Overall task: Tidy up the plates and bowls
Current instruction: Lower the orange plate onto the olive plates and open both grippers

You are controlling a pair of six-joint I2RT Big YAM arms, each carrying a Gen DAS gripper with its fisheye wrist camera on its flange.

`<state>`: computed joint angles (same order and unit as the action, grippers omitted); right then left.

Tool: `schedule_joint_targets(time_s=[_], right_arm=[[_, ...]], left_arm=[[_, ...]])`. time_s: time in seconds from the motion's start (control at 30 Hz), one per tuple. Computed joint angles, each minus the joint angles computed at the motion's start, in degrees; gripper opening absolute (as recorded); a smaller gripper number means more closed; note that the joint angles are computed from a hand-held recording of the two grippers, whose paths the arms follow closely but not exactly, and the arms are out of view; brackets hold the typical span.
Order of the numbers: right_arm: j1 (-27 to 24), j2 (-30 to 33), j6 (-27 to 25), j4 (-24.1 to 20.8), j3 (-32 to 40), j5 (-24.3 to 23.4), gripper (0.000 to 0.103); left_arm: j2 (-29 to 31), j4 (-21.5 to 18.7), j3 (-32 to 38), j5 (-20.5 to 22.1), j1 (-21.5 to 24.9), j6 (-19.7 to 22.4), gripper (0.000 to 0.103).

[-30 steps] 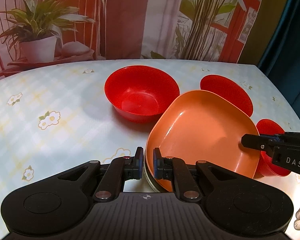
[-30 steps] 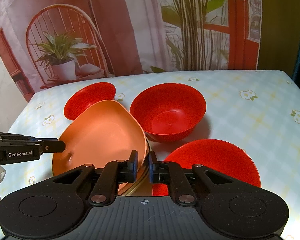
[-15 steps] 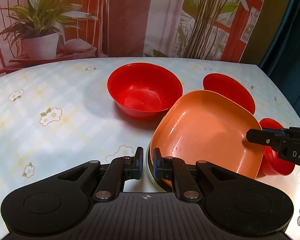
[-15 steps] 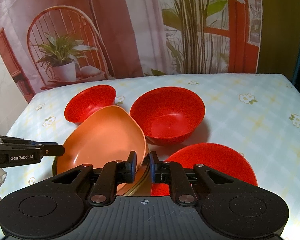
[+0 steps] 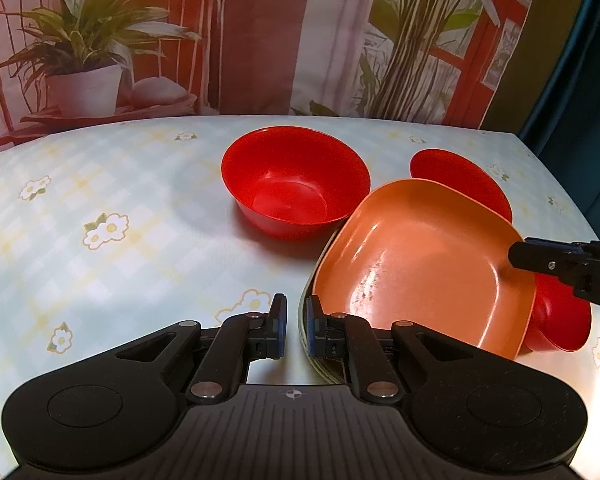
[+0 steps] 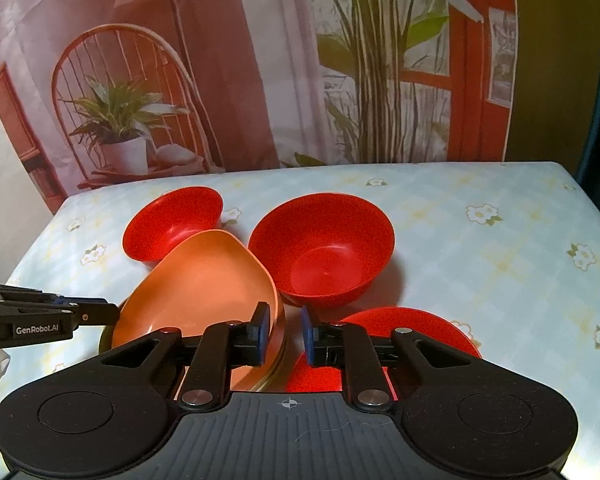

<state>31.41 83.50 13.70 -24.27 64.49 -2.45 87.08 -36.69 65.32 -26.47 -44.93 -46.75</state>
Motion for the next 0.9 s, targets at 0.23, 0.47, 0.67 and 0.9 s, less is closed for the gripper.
schedule_joint_targets(time_s=[0.23, 0.47, 0.67, 0.9], right_arm=[[-0.24, -0.56, -1.03, -0.49, 0.10, 0.04, 0.020], [-0.52, -1.45, -1.90, 0.24, -0.45, 0.22, 0.018], [0.20, -1.17, -4.29, 0.74, -0.59, 0.11, 0.005], [0.63, 0.16, -6.34, 0.49, 0.17, 0.39, 0.002]], left_arm=[[-0.26, 0.53, -0.48, 0.24, 0.20, -0.03, 0.011], [-0.24, 0.77, -0.32, 0.38, -0.01, -0.10, 0.011], [-0.14, 0.54, -0.15, 0.61, -0.14, -0.41, 0.012], [-0.64, 0.66, -0.64, -0.06, -0.26, -1.21, 0.012]])
